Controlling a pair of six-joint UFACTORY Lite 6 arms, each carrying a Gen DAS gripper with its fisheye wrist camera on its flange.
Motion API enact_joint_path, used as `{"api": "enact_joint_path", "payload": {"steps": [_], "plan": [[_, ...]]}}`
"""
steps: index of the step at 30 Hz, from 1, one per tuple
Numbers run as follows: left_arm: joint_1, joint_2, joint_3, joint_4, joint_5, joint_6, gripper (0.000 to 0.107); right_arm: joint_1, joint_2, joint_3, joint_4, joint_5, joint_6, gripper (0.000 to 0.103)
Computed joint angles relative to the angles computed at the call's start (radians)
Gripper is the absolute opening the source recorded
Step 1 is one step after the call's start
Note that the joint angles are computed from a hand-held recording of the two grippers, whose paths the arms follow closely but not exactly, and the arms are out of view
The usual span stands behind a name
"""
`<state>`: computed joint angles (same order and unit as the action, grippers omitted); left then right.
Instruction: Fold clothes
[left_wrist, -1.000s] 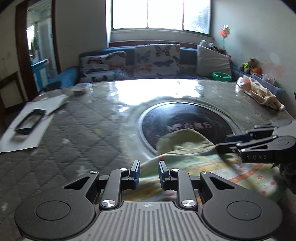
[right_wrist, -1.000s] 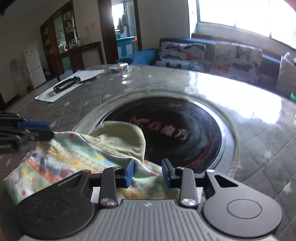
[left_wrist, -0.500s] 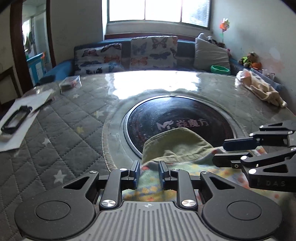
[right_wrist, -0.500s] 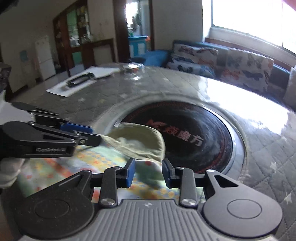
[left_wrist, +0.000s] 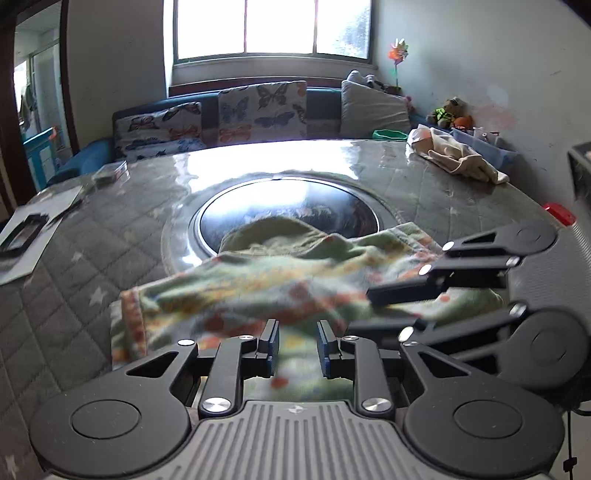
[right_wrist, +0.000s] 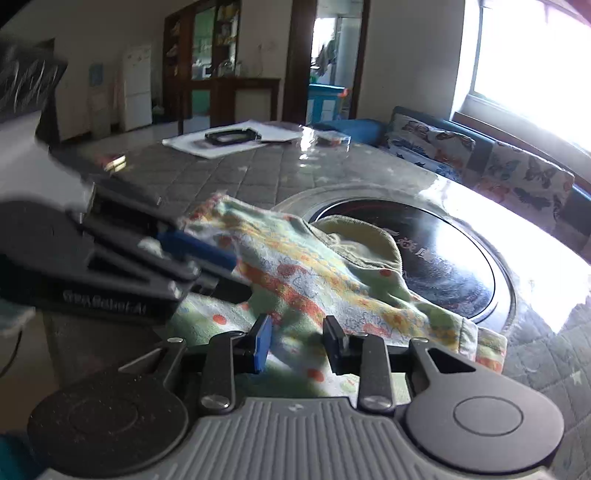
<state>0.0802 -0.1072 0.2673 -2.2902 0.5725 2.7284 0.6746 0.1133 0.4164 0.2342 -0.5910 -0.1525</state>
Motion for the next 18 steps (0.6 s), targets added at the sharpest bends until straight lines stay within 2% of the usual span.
{"api": "enact_joint_path", "payload": {"steps": [4, 10, 15, 18], "plan": [[0.041, -0.023, -0.026, 0.049, 0.016, -0.023, 0.025, 0.043, -0.126, -0.076, 0.112, 0.010, -0.102, 0.030], [0.038, 0.006, -0.044, -0.005, 0.027, 0.030, 0.025, 0.063, -0.065, -0.098, 0.132, -0.024, -0.078, 0.028], [0.065, -0.098, -0.074, 0.107, 0.027, -0.089, 0.025, 0.090, -0.189, -0.164, 0.198, -0.015, -0.110, 0.028], [0.024, -0.082, -0.087, 0.041, 0.025, -0.037, 0.025, 0.066, -0.162, -0.181, 0.168, -0.020, -0.079, 0.028]]}}
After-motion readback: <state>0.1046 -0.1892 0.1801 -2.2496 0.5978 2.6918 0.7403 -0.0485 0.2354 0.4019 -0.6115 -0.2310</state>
